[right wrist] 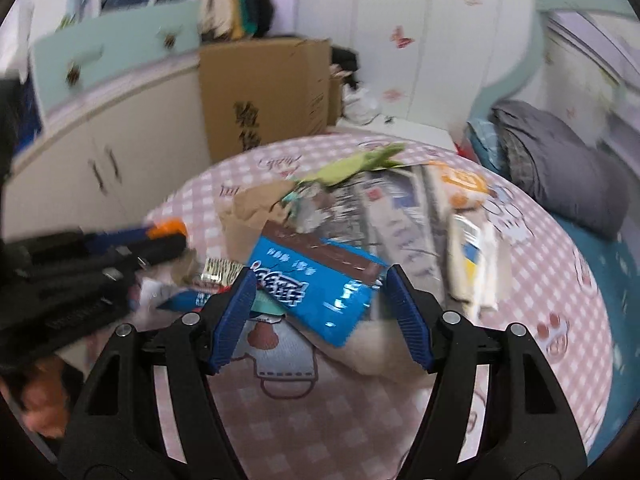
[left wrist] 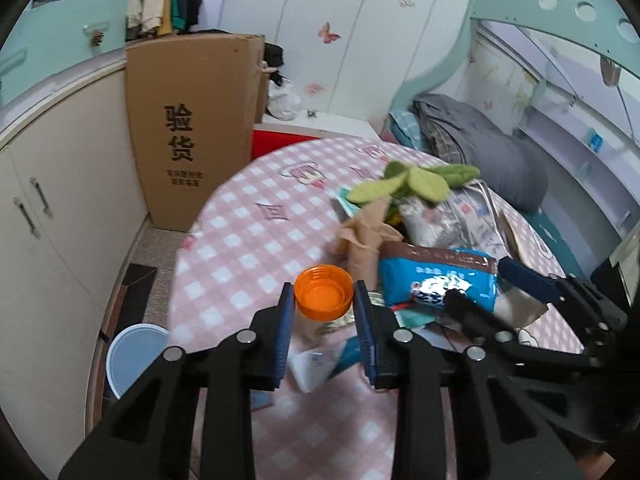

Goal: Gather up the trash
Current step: 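Hold the orange cap in the left gripper while the right gripper grasps the blue snack wrapper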

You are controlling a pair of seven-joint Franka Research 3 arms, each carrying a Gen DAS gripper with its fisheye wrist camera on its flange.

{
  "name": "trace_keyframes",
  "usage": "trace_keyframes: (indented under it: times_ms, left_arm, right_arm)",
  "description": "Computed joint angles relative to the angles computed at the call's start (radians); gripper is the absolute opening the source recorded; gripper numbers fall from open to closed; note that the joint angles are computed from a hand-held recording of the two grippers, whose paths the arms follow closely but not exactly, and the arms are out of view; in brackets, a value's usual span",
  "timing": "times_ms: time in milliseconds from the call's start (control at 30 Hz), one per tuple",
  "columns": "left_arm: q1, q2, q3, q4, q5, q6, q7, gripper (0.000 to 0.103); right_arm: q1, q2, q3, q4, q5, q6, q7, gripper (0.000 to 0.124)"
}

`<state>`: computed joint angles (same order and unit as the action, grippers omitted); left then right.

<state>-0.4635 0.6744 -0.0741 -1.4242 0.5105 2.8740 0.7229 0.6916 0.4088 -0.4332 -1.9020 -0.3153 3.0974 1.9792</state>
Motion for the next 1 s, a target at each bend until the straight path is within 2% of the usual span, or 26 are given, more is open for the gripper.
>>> trace_keyframes:
  times_ms: [100, 167, 300, 400, 500, 567, 600, 700, 800, 933, 1000]
  left_arm:
    - [0.006, -0.021, 0.006, -0.029, -0.001, 0.005, -0.014, 0.029]
    - [0.012, -0.027, 0.005, -0.039, -0.001, 0.005, -0.016, 0.029]
    - [0.016, -0.04, 0.01, -0.06, 0.003, 0.002, -0.033, 0.029]
    - [0.026, -0.045, 0.003, -0.07, -0.001, 0.001, -0.037, 0.029]
    - [0.039, -0.044, -0.008, -0.073, -0.014, 0.002, -0.031, 0.029]
    - [0.041, -0.044, -0.009, -0.077, -0.017, 0.001, -0.032, 0.029]
    - [0.042, -0.045, -0.01, -0.08, -0.018, 0.003, -0.032, 0.029]
    - [0.045, -0.046, -0.01, -0.087, -0.022, 0.007, -0.034, 0.029]
    - [0.047, -0.048, -0.013, -0.092, -0.028, 0.008, -0.036, 0.029]
    - [0.058, -0.049, -0.021, -0.1, -0.04, 0.013, -0.03, 0.029]
    - [0.056, -0.052, -0.016, -0.107, -0.041, 0.019, -0.035, 0.029]
  right_arm:
    - [0.009, 0.04, -0.01, 0.063, -0.051, -0.063, -0.033, 0.068]
    - [0.001, 0.054, -0.006, 0.087, -0.083, -0.076, -0.033, 0.068]
    - [0.042, 0.072, -0.056, 0.128, -0.214, -0.113, 0.003, 0.071]
    - [-0.018, 0.088, 0.013, 0.17, -0.24, -0.149, -0.048, 0.073]
    - [-0.056, 0.104, 0.056, 0.201, -0.268, -0.175, -0.057, 0.073]
    - [-0.111, 0.102, 0.119, 0.205, -0.229, -0.181, -0.086, 0.072]
    - [-0.122, 0.101, 0.131, 0.204, -0.223, -0.177, -0.091, 0.069]
    - [-0.141, 0.098, 0.153, 0.197, -0.192, -0.175, -0.093, 0.046]
    - [-0.17, 0.083, 0.19, 0.176, -0.148, -0.158, -0.125, 0.031]
    - [-0.175, 0.058, 0.202, 0.135, -0.099, -0.114, -0.137, 0.017]
    - [-0.201, 0.041, 0.239, 0.109, -0.039, -0.089, -0.164, 0.009]
